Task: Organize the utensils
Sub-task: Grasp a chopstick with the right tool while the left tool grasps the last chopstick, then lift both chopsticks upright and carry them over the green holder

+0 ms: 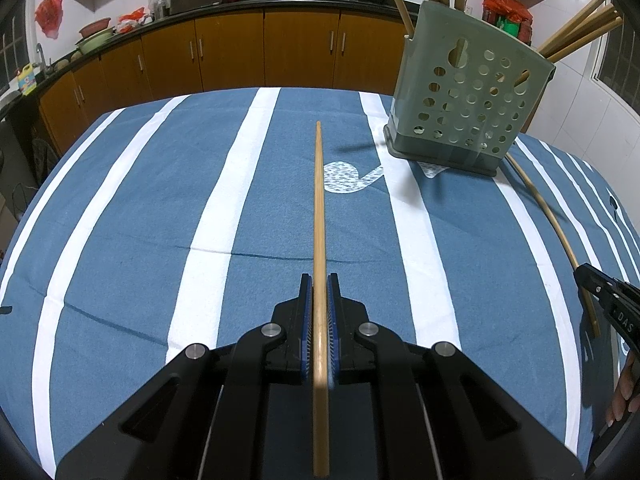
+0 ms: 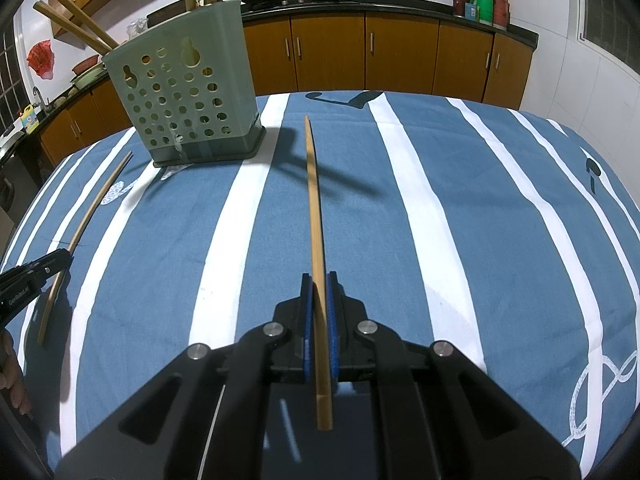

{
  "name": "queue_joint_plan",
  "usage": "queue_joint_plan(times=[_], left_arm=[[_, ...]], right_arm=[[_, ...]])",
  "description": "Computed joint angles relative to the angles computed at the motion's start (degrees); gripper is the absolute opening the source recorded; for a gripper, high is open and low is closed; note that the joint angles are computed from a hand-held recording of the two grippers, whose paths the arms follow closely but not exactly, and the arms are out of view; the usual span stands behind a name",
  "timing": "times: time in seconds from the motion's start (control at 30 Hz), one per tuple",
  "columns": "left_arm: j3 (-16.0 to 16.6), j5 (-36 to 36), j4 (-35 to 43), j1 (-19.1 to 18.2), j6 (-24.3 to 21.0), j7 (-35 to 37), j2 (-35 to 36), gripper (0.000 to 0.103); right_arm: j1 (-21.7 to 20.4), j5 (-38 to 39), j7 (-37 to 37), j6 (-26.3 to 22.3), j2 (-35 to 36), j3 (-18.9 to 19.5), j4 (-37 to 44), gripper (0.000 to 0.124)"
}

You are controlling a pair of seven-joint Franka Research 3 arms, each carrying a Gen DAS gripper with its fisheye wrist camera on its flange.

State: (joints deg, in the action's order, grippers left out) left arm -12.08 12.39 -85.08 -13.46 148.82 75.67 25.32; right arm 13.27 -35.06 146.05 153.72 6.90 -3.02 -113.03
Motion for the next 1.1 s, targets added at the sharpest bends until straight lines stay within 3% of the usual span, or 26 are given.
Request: queue_joint_plan(times=[0.77,1.1], left_arm=[[-0.71,-1.31,-1.26,0.88,0.24,1.62,-0.89,0.008],[-1.41,-4.34,-1.87,2.61,6.48,3.03,-3.97,0.008]], right_arm=[[0.25,-1.13,0.99,-0.28,-0.29,-0.21,-0.15,0.008],[-2.80,-15.33,13.50,2.42,-6.23,0.75,-0.41,0.008]])
